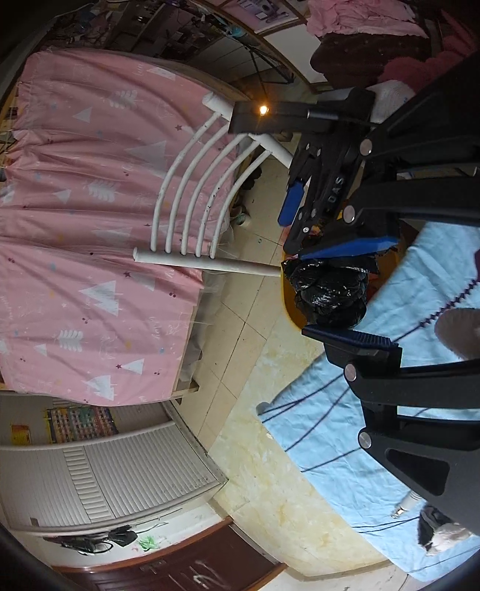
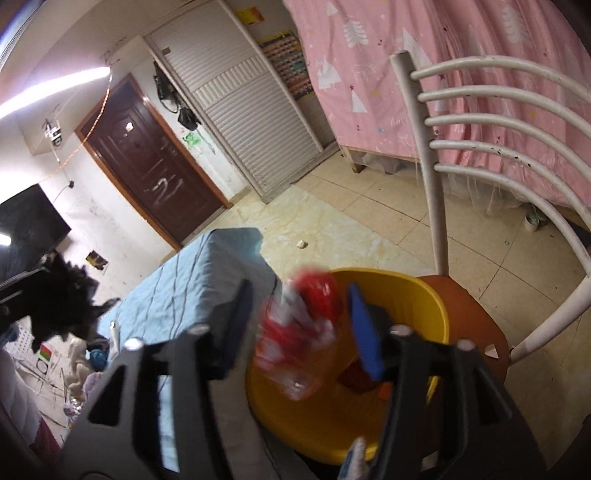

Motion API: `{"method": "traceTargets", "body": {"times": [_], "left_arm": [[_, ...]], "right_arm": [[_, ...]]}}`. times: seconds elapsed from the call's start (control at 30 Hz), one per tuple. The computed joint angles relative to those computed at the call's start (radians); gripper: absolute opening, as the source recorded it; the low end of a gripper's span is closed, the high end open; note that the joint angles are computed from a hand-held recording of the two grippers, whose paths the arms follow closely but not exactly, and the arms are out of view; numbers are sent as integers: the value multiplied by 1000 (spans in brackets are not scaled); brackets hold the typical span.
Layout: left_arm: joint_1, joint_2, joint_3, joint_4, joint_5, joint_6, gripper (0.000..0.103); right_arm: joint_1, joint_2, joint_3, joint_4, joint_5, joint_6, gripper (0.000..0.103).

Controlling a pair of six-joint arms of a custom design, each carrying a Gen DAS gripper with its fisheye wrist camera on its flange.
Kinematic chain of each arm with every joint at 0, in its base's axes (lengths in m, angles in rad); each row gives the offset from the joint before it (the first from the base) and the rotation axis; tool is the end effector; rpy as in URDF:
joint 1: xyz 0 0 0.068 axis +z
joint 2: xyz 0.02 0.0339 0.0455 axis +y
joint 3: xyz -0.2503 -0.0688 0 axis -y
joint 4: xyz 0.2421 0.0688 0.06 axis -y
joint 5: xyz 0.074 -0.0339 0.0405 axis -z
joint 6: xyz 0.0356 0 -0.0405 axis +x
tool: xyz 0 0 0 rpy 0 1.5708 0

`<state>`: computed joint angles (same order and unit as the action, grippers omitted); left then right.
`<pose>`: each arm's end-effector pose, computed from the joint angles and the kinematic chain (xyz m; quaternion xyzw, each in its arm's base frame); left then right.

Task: Collect trash
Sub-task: 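Carry the wrapper and black bag to the yellow bucket and release both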

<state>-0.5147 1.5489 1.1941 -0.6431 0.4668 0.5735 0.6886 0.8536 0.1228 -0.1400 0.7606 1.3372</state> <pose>0.2704 -0.1713 0.2470 0.5390 0.7647 -0.2137 0.2813 0.1238 0.0701 0.1089 0.3986 0.7862 0.0855 0.4644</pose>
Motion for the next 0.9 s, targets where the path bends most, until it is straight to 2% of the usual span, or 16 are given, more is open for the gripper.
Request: {"method": "traceTargets", "body": {"times": [0.2,0.33,0.43,0.53,0.6,0.7,0.9], "left_arm": [[-76,64,32,17,-60,-52,25],[-108,96,44,38,-68,-85,26],[-118,123,62,51,-74,-128,30],[-108,149,83,45,-78,-151,37],[-98,153,90,39,-75,-154,49],[-73,152,102,28,-41,-158,60],[-40,120,100,7,-38,-155,62]], "right_arm": [[1,-126,-36,-104,21,57,56],[11,-177,-33,-177,46,97,56],[33,-178,-27,-205,66,138,56],[39,-162,-22,-193,68,145,57],[32,-148,-19,-172,62,133,57],[27,-131,-22,-137,54,114,58],[50,-106,-8,-125,70,108,62]]}}
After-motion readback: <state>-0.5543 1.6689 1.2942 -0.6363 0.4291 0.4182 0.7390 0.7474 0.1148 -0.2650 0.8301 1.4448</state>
